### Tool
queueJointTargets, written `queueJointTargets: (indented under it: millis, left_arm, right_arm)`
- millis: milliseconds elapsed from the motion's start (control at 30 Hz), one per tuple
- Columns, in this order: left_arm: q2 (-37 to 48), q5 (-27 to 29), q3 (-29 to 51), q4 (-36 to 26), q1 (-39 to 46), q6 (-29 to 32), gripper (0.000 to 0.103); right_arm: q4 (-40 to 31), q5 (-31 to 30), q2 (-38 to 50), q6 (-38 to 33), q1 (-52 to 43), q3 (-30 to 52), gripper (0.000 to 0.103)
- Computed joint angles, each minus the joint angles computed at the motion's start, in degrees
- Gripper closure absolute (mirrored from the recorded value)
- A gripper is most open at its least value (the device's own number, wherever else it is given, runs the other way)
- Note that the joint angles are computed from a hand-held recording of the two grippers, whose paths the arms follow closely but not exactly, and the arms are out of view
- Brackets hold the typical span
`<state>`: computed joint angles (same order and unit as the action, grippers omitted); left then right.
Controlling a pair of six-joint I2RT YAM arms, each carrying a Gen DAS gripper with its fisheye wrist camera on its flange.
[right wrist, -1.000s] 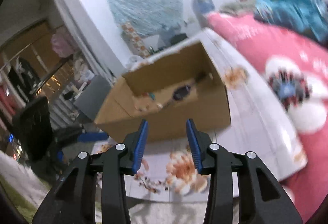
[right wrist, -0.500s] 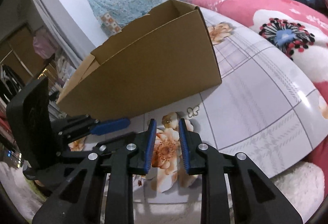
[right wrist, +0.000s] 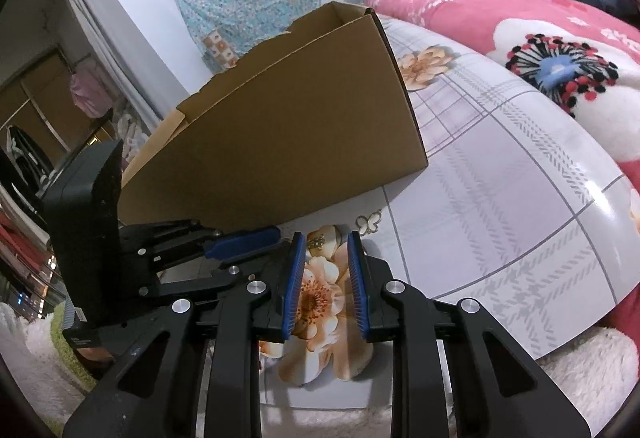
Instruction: Organize jewelry
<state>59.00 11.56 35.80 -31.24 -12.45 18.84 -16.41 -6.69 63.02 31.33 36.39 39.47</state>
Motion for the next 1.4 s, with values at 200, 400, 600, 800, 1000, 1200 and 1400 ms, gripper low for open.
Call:
queueJointTargets:
  millis: [200, 400, 600, 800, 1000, 1200, 1400]
  left_arm:
    - [-0.3, -0.2, -0.8, 1.3, -0.3, -0.2, 0.092]
    - [-1.3, 1.0, -1.2, 1.2, 1.2, 0.0, 0.103]
    - [-3.5, 4.2, -1.8, -0.6, 5.2, 1.2, 0.103]
    - [-7.2, 9.2, -2.1, -4.5, 10.0, 4.7, 0.103]
    - [-8.7, 10.8, -2.3, -7.3, 13.3, 6.8, 0.103]
    - [-8.4, 12.0, -2.1, -8.4, 15.4, 7.7, 0.103]
    - [-7.8, 12.4, -2.1, -8.1, 15.6, 7.9, 0.103]
  right_arm:
    - [-0.4, -0.5, -2.4, -0.5, -0.9, -1.6, 0.082]
    - [-1.9, 1.0, -2.8, -0.2, 0.0, -0.9, 0.082]
    - [-3.7, 4.5, -1.2, -0.2, 3.0, 1.3, 0.082]
    - [-4.8, 6.0, 0.8, -0.6, 5.0, 3.5, 0.08]
    - [-5.9, 8.7, 7.3, -6.0, 7.9, 7.9, 0.078]
    - [-6.0, 12.6, 16.0, -13.0, 9.5, 13.1, 0.082]
    - [-6.6, 16.8, 20.4, -16.4, 11.0, 15.6, 0.091]
